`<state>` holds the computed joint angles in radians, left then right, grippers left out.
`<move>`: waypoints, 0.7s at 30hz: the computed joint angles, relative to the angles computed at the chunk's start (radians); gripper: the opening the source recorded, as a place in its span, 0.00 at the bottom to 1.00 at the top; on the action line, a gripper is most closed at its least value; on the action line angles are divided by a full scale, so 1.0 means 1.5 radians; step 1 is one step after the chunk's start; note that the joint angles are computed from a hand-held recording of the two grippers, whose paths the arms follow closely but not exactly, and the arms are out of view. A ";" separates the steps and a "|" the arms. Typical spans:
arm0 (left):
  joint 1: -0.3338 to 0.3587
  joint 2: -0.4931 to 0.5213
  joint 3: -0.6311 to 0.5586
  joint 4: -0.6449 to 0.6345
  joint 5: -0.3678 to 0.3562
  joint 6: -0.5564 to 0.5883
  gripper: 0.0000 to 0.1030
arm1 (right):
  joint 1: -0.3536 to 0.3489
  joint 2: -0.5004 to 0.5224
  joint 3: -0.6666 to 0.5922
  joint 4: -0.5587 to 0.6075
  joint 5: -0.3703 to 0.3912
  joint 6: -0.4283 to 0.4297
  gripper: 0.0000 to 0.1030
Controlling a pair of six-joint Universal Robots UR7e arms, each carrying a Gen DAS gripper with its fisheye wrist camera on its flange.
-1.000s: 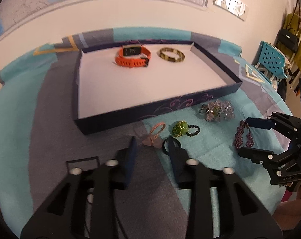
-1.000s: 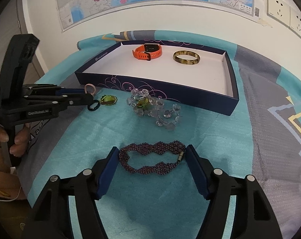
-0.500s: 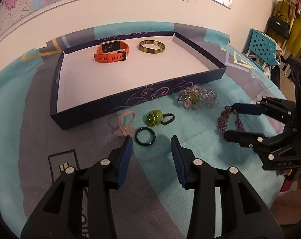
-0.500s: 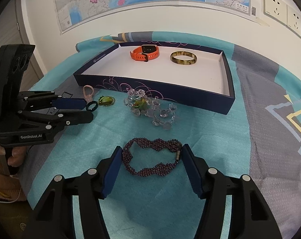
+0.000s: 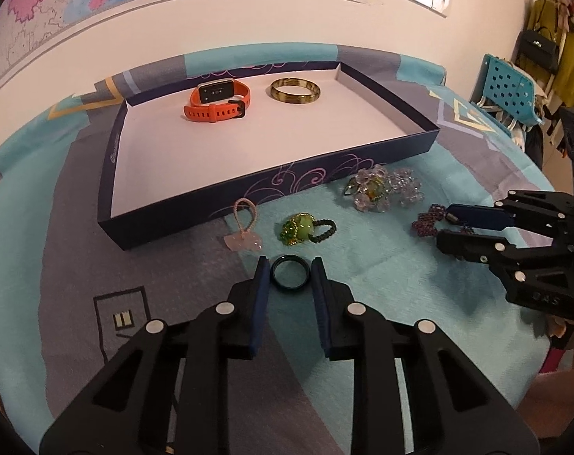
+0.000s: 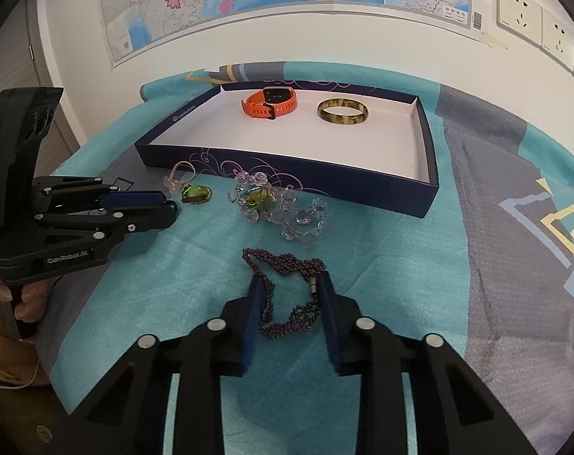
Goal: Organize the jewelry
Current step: 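Close left gripper on the black ring while right gripper grasps the beaded bracelet, then carry ring and beaded bracelet into the box and open both grippers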
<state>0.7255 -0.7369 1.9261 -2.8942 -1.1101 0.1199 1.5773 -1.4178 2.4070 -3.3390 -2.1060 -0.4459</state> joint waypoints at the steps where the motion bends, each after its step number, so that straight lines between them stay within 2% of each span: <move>1: 0.001 -0.002 0.000 0.000 -0.004 -0.002 0.22 | -0.002 -0.004 0.001 0.006 0.008 0.001 0.10; 2: 0.003 -0.005 0.001 0.001 -0.012 -0.004 0.22 | -0.003 -0.006 0.001 0.011 0.012 0.002 0.06; 11: 0.006 -0.025 0.007 -0.012 -0.045 0.000 0.22 | 0.005 -0.031 -0.001 0.008 0.027 -0.004 0.05; 21: 0.000 -0.029 -0.011 -0.039 -0.037 0.026 0.22 | 0.028 -0.033 -0.041 -0.001 0.025 -0.047 0.05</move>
